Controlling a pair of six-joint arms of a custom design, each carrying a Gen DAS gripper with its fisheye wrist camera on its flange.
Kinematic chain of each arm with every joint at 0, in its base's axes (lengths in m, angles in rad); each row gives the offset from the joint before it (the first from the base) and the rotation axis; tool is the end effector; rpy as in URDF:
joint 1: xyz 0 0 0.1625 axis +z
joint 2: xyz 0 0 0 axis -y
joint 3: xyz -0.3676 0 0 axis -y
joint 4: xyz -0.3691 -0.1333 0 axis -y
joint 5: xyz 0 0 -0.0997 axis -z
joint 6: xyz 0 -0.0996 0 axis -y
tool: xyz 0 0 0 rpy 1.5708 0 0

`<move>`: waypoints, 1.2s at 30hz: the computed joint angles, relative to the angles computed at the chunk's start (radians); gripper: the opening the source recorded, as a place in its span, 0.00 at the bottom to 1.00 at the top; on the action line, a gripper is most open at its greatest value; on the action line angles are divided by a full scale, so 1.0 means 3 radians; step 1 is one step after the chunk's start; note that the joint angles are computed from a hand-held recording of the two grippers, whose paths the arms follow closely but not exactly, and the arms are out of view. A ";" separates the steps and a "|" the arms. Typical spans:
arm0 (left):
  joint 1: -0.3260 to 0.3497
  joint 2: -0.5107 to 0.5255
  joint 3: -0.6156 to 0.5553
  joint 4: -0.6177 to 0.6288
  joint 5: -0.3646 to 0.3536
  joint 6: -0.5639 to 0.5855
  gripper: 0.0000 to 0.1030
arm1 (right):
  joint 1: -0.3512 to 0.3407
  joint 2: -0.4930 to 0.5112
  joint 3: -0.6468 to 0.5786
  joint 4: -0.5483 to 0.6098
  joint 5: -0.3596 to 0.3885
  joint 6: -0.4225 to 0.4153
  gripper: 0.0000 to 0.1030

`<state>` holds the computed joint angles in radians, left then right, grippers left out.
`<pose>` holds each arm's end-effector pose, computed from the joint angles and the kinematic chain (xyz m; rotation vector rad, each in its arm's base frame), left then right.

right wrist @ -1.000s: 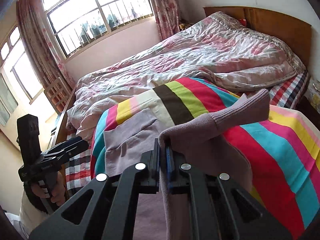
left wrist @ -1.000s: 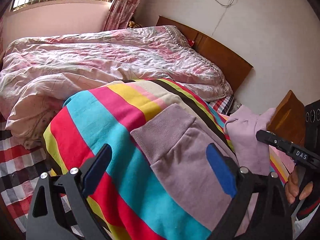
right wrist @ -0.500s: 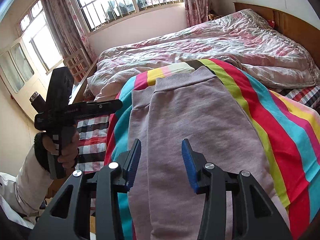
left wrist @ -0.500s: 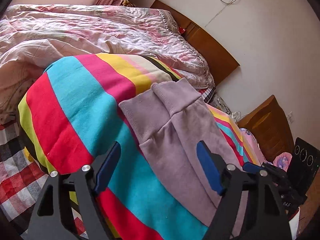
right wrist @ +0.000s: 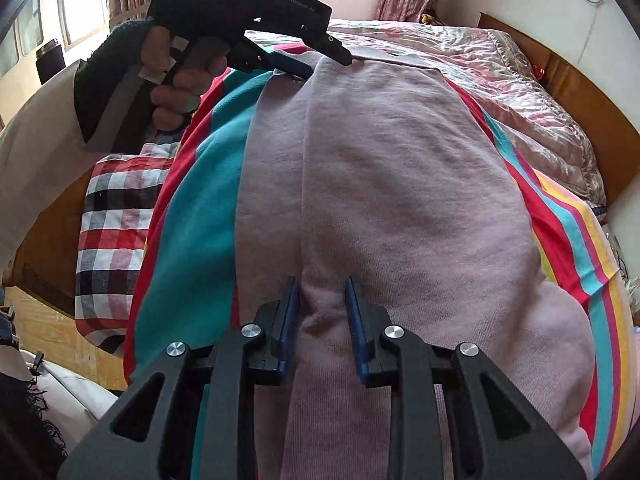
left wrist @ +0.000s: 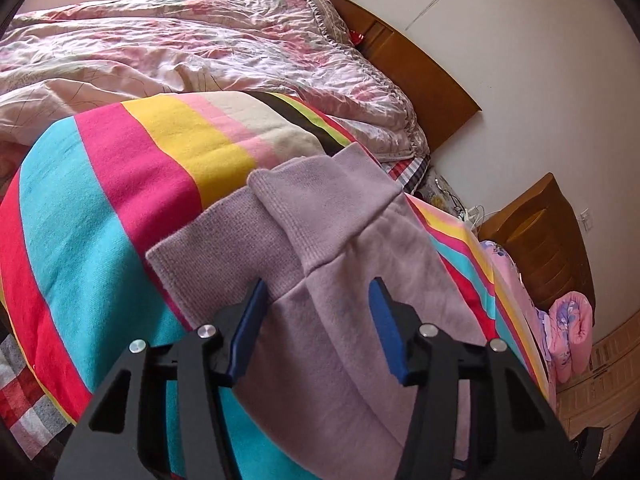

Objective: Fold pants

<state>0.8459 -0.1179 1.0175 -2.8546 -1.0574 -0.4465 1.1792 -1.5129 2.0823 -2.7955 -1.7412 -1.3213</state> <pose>-0.3407 -0.6595 -0.1264 0.2467 2.7903 -0.8593 -0.0722 -0.4798 0.3134 1.0602 -2.2766 0.3970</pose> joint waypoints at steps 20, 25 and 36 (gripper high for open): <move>-0.0198 -0.0399 0.0589 -0.0634 0.0134 0.0294 0.06 | 0.0100 -0.0568 0.0192 0.0229 0.0435 0.0018 0.04; 0.0048 -0.0475 0.0839 -0.0393 0.0029 -0.0080 0.06 | 0.0114 -0.0262 0.0246 0.0102 0.0103 -0.0068 0.04; -0.0090 -0.0463 0.0880 -0.0356 0.0452 -0.0066 0.49 | -0.0023 -0.0299 0.0210 0.0560 0.0168 0.0064 0.54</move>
<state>0.8188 -0.2569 1.2815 -2.9615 -0.9218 -0.4664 1.1723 -1.6025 2.1454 -2.6276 -1.6909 -1.3021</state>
